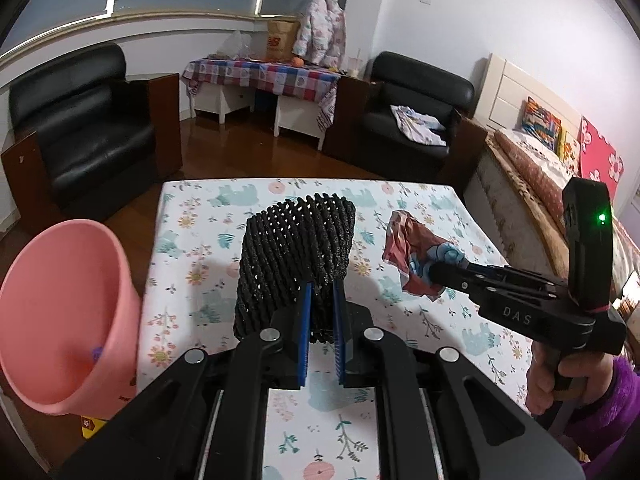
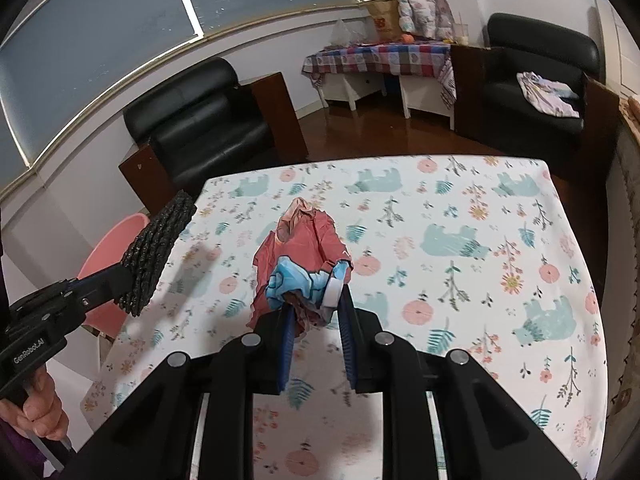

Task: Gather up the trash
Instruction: 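Carry pad and cloth over the pink bucket and open both tools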

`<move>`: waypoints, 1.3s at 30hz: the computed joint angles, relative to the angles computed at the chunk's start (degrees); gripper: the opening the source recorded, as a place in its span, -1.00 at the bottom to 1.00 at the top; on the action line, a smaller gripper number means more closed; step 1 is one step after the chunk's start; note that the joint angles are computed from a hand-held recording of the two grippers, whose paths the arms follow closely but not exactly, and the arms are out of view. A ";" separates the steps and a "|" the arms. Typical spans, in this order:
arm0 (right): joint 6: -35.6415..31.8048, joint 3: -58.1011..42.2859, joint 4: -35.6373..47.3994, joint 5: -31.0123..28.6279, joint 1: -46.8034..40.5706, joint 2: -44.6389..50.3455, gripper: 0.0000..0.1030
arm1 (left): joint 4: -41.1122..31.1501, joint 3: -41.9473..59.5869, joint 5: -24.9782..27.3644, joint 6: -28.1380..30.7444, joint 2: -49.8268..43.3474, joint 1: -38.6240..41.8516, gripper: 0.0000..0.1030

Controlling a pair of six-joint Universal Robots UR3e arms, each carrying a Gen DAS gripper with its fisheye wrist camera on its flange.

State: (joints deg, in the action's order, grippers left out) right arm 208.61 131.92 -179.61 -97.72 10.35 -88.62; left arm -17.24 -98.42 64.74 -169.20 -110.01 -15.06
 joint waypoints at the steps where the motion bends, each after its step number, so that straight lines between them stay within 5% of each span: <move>1: 0.00 -0.95 0.27 -0.39 0.62 0.57 -0.62 | -0.12 -0.34 -0.26 0.18 0.35 0.53 -0.82; 18: -3.17 -30.33 9.01 -1.73 11.28 17.01 -0.62 | 5.63 -10.71 -1.46 -2.26 10.50 12.28 -0.81; 39: -9.61 -95.86 39.69 4.62 17.84 55.47 -0.61 | 6.81 -10.74 6.10 -5.62 7.39 24.60 -0.81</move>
